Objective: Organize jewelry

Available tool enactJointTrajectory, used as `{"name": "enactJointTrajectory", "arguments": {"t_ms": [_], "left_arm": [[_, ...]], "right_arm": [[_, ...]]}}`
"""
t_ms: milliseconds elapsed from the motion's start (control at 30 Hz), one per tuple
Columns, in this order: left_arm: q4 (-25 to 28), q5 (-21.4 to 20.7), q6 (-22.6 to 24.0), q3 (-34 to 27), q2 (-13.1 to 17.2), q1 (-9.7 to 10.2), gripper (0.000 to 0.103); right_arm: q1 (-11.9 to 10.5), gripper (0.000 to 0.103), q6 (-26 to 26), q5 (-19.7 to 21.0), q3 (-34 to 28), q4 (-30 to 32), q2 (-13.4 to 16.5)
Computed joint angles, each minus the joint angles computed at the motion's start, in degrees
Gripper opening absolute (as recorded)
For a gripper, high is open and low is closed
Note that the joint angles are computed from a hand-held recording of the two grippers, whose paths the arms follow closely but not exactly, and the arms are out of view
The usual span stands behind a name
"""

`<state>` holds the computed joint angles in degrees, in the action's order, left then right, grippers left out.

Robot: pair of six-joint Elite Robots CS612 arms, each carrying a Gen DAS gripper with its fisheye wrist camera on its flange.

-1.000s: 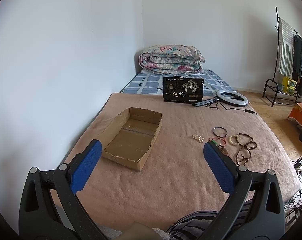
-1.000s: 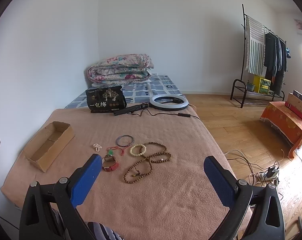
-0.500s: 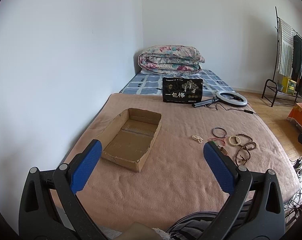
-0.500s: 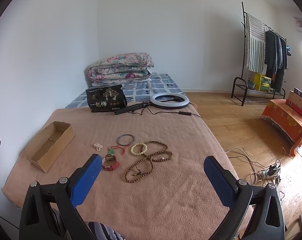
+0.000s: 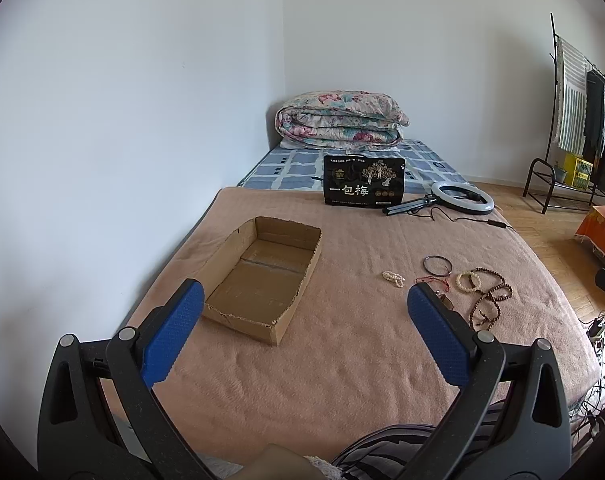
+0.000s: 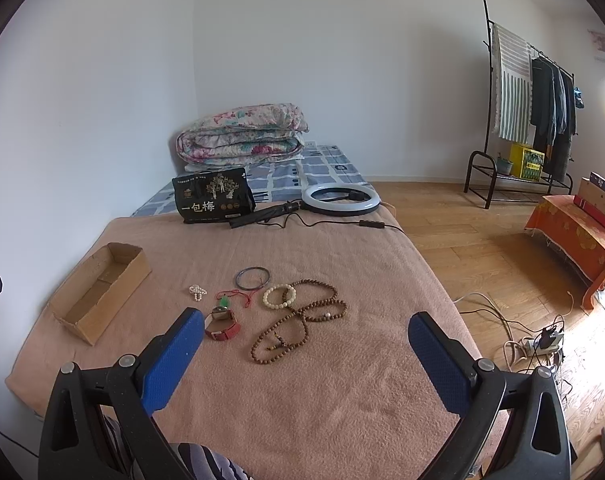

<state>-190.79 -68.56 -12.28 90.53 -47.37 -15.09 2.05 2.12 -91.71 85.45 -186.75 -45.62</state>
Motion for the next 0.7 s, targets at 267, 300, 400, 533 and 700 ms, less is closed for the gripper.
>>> {"name": "enactJointTrajectory", "arguments": {"t_ms": [267,300,400,533,700], "left_arm": [[0.9,0.1,0.0,-0.7,-0.2,-0.24,0.103],[0.8,0.0,-0.1,-0.7,-0.2,-0.23,0.103],[0.8,0.1,0.0,-0.6,-0.2,-0.27,0.103],[0.6,0.1,0.0,-0.5,-0.2,-0.26,0.103],[0.5,0.1,-0.1,-0.5,-0.2,-0.27,0.103]], "right_arm": [[0.0,0.103,0.0,0.0,-0.1,0.1,0.0],[0.0,0.103,0.0,-0.1,-0.1,0.1,0.1],[0.0,0.103,0.0,0.0,-0.1,0.1,0.1],[0.0,0.103,0.0,0.0,-0.1,0.0,0.1],[0.0,0.103,-0.1,0.0,-0.1,0.2,0.0]]}}
